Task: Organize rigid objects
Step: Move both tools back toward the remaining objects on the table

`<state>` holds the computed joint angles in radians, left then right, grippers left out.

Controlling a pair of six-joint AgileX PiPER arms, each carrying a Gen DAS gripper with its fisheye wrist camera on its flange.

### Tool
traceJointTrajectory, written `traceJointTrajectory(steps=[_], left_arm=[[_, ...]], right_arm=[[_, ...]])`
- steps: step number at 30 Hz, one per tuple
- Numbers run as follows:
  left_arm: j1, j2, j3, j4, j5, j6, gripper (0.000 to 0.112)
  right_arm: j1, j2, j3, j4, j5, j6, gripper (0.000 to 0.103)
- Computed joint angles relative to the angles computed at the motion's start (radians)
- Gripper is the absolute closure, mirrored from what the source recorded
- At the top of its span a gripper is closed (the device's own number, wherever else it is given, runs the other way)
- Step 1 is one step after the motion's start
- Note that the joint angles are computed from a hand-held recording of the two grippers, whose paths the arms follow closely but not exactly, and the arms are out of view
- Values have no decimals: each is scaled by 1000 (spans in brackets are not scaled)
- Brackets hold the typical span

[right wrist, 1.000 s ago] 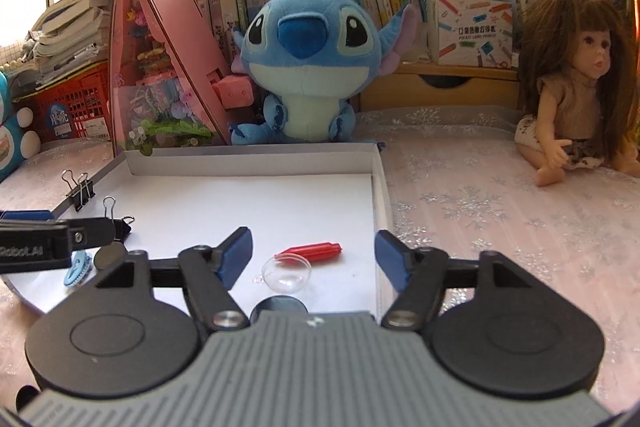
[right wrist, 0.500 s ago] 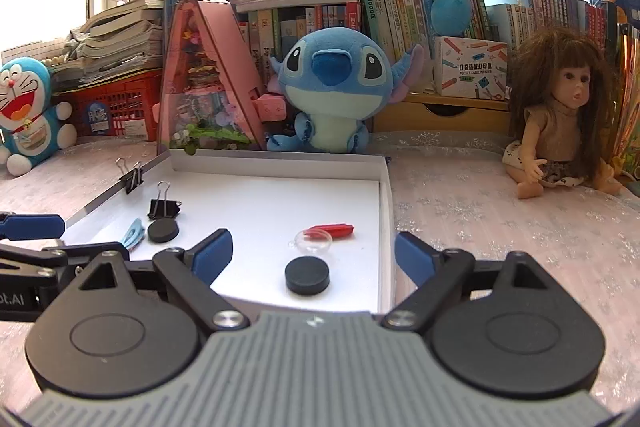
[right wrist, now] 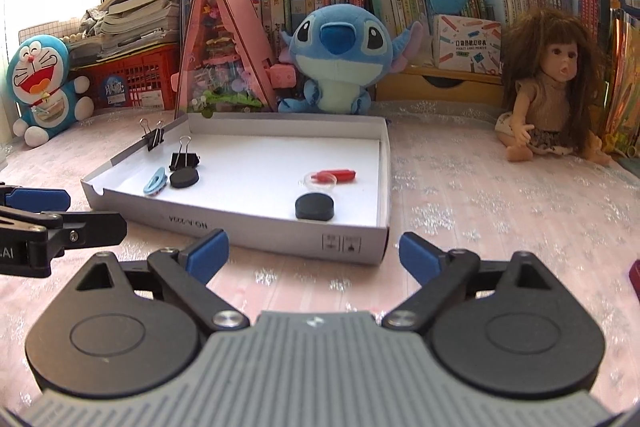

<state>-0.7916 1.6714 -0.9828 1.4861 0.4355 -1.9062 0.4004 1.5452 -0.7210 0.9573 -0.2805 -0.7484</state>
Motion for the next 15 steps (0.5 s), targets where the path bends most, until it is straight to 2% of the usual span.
traceJointTrajectory(steps=[15], left_arm=[[-24,-4,58,35,-5,-59,20]], right_arm=[[83,-75,110,47,-60,-31,3]])
